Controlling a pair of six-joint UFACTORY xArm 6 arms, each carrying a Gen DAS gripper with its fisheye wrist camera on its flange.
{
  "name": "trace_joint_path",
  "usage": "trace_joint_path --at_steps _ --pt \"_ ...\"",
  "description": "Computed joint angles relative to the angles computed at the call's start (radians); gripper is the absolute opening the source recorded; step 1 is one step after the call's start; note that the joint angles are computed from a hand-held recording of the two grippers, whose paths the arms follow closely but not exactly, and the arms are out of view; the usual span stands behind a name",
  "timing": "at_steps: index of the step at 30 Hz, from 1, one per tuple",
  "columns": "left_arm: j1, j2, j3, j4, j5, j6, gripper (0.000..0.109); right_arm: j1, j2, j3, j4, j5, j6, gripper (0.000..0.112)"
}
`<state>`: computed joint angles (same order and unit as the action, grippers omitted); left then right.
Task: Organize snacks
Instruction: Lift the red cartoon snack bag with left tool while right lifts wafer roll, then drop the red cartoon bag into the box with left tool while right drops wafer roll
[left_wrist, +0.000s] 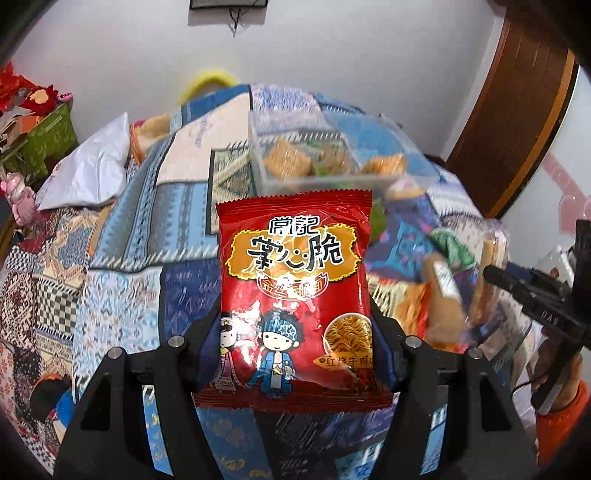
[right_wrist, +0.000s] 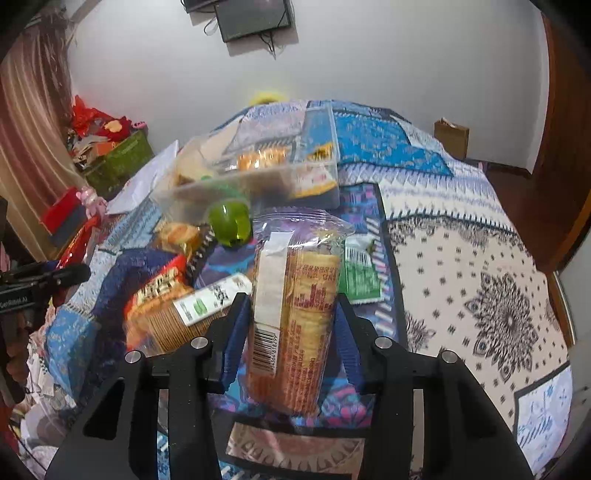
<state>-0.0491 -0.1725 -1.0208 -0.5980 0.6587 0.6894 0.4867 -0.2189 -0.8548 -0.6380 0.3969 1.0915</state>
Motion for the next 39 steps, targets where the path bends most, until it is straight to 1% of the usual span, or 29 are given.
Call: trace_joint_path --at_steps 10,19,27,30,32,35,39 --pt "-0.031 0.079 -0.13 -0.05 -0.029 -0.016 0.067 -0.047 0.032 -0.074 -0.058 -0.052 0.032 0.041" --pt "-0.064 0.212 -0.297 -0.04 -0.051 -0.068 0.067 -0.084 0.125 -0.236 -0.109 -0.077 0.004 0.041" --pt "-0.091 0.363 -0.483 -0.036 -0.04 -0.127 0.067 -0.117 0.256 -0.414 -0.112 -0.073 -0.082 0.041" --pt "-0.101 0.433 -0.566 -0.031 -0.024 -0.161 0.067 -0.125 0.304 -0.467 -0.101 -0.06 -0.121 0.041" --pt "-0.111 0.473 -0.606 -0.024 -0.029 -0.184 0.067 -0.129 0.34 -0.505 -0.096 -0.046 -0.148 0.041" --pt "-0.123 0.531 -0.664 -0.021 -0.016 -0.207 0.067 -0.133 0.38 -0.545 -0.073 -0.024 -0.202 0.041" --pt "-0.146 0.607 -0.736 -0.006 0.008 -0.232 0.067 -0.136 0.442 -0.602 -0.008 0.008 -0.289 0.041"
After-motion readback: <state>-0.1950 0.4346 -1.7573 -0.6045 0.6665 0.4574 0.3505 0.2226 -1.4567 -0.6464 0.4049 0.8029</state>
